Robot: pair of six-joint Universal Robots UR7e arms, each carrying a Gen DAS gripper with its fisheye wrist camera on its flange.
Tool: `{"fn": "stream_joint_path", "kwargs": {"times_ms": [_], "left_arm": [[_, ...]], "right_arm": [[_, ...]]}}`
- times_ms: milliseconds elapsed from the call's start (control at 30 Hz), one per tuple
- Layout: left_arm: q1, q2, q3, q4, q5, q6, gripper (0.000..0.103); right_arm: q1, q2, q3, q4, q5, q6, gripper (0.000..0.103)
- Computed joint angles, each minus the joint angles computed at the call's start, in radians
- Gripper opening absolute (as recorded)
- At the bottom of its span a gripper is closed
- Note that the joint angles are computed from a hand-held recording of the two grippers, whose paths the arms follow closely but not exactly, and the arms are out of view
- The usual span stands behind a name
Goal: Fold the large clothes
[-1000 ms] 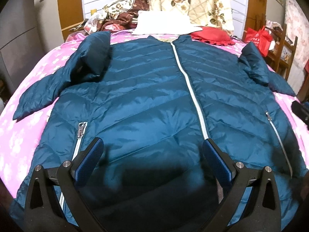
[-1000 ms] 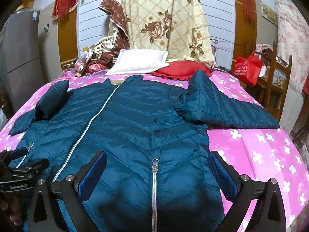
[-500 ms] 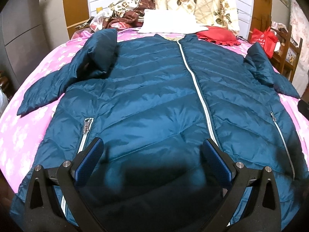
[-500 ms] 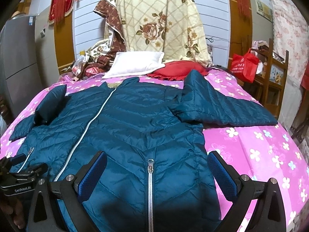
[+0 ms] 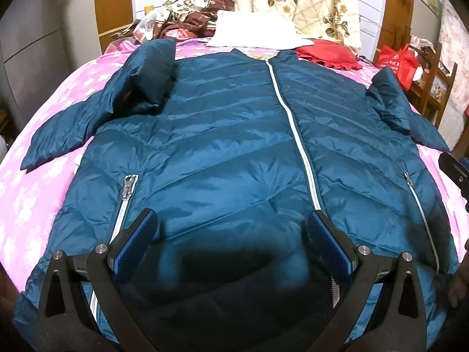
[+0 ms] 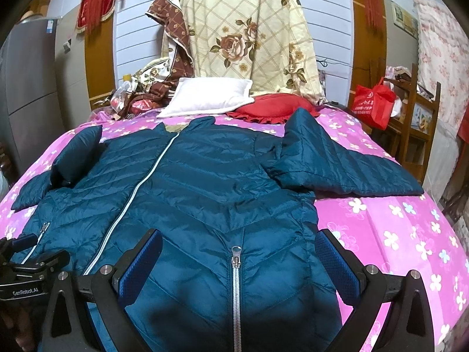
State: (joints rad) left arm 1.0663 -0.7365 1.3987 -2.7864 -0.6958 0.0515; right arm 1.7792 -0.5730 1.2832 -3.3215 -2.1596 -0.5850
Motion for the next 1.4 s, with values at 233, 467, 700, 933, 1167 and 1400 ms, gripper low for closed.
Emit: {"fn": "stream_joint_path", "kwargs": {"times_ms": [233,467,700,933,1167,1400], "left_arm": [[0.005,-0.006,-0.004,0.044,0.002,-0.034,0.103],[0.007,0.008,-0.060,0.083,0.053,-0.045,0.103],[0.069,0.024,-0.343,0.270,0.081,-0.120,0.103],[0.179,0.070,-0.540,0.320,0.215,-0.112,0.103],[0.290,0.110,-0.701,0.489,0.296,-0.220,0.103],[0.350,0.163,-0.849,0.611,0.177,-0.260,0.103]], "right_arm": [[-0.001,-0.004,0.003,0.001,0.012,0.007,0.103],[-0.003,-0.006,0.012,0.006,0.034,-0.001,0.103],[-0.008,-0.019,0.031,-0.006,0.052,0.007,0.103],[-0.015,-0.030,0.036,0.017,0.071,0.041,0.103],[-0.007,-0.017,0.027,0.031,0.064,0.007,0.103],[-0.005,-0.006,0.007,0.067,0.040,0.015,0.103]]}}
